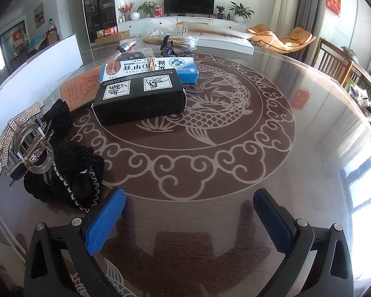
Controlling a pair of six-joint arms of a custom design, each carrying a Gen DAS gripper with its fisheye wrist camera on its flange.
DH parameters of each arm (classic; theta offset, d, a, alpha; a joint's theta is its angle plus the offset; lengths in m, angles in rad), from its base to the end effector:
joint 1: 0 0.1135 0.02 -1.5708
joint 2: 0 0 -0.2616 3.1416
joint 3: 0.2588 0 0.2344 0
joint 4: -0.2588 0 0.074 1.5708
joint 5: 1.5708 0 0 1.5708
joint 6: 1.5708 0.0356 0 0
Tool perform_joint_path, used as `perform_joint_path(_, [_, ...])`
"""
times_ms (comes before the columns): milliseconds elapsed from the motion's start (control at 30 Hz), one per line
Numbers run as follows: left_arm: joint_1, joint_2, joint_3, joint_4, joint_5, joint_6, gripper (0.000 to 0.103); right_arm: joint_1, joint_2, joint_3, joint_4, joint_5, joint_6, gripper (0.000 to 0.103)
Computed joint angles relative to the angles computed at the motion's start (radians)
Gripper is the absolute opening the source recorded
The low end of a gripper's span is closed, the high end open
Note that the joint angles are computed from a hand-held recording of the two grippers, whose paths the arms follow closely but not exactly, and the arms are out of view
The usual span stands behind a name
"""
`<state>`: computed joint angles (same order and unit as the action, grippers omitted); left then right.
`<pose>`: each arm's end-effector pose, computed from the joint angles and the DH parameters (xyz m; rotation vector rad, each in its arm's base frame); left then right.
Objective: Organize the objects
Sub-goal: 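Reach the left tool to the rhinestone bow belt and grasp its buckle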
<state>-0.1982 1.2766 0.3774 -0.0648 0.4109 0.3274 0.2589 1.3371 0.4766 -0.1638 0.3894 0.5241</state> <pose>0.1863 -0.0519 0.1362 0.7987 2.3476 -0.4646 0.2047 0.0402 0.1439 0.4653 2.4481 -0.1875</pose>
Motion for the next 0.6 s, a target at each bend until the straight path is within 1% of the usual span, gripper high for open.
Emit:
perform_joint_path(67, [0.042, -0.029, -0.008, -0.029, 0.022, 0.033, 0.103, -0.021, -0.061, -0.04, 0.033, -0.033, -0.003, 0.103])
perform_joint_path(133, [0.076, -0.058, -0.014, -0.056, 0.035, 0.059, 0.103, -0.048, -0.112, -0.056, 0.031, -0.074, 0.012, 0.103])
perform_joint_path(233, [0.099, -0.078, -0.012, -0.086, 0.045, 0.074, 0.103, -0.101, -0.17, -0.063, 0.066, -0.235, 0.035, 0.103])
perform_joint_path(267, [0.099, -0.074, -0.009, -0.086, 0.042, 0.072, 0.103, -0.095, -0.155, -0.044, 0.073, -0.256, 0.028, 0.103])
perform_joint_path(300, [0.096, -0.071, -0.007, -0.087, 0.038, 0.068, 0.103, -0.071, -0.12, -0.005, 0.069, -0.25, 0.021, 0.103])
perform_joint_path(400, [0.095, -0.074, -0.007, -0.093, 0.03, 0.064, 0.103, -0.007, -0.023, 0.108, 0.06, -0.191, 0.008, 0.103])
perform_joint_path(467, [0.101, -0.082, -0.011, -0.096, 0.029, 0.072, 0.103, 0.029, 0.065, 0.194, 0.029, -0.187, -0.014, 0.103])
perform_joint_path(533, [0.108, -0.077, -0.017, -0.087, 0.02, 0.084, 0.103, 0.061, 0.125, 0.245, 0.012, -0.238, -0.043, 0.103])
perform_joint_path(600, [0.122, -0.057, -0.022, -0.072, 0.015, 0.095, 0.103, 0.098, 0.137, 0.244, 0.031, -0.308, -0.075, 0.103])
